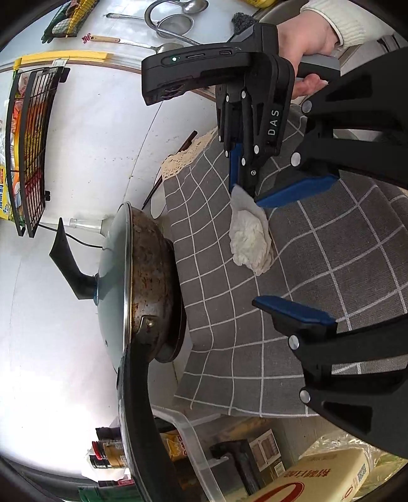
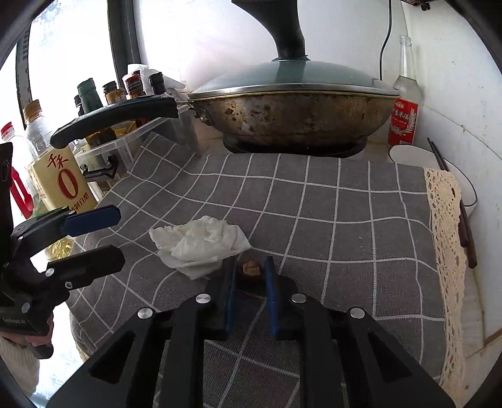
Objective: Collect trash
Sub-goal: 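Grasp the small brown nut shell with the right tool, then grasp the white crumpled tissue with left tool while right tool holds the shell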
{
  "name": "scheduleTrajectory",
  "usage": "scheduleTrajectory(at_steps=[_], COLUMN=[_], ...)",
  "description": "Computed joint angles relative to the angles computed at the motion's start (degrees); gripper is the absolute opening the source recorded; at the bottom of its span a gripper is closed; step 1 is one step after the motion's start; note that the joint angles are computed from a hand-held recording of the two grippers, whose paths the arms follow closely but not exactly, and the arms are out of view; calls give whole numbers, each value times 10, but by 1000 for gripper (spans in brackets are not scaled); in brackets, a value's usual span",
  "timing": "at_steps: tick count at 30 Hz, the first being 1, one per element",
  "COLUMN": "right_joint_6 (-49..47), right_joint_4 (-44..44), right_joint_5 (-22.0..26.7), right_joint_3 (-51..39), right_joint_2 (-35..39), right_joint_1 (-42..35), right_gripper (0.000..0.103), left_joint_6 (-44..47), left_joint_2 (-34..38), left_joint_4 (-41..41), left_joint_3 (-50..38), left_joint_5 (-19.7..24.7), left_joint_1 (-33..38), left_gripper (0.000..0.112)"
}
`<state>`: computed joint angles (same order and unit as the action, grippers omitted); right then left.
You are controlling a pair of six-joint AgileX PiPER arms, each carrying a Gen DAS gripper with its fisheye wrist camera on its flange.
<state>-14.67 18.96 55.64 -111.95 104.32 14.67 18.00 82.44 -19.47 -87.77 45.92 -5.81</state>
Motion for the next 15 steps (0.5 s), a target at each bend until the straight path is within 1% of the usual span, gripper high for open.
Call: scheduleTrajectory(at_steps=[4,6,11,12,15], right_joint_6=[-13,-22,-45,-49,-57], right_joint_4=[16,31,66,72,83], right_joint_5=[-31,-42,-46,-49,-54], right_joint_3=[57,80,111,117,132], right_joint_2=[-41,-58,-82,-85,-91], right_joint_1=[-24,-40,-69,-72,-74], right_gripper=[17,17,17,17,17], left_joint_6=[-4,-5,-34,-50,-66], left_joint_2=[33,54,99,112,147], left_joint_4=[19,20,37,49,51], left_joint_3=[-26,-45,-97,-114,-167], left_joint_5=[7,18,43,55,101], left_joint_1=[-20,-25,-36,-39,-38], left_gripper=[63,63,65,65,68])
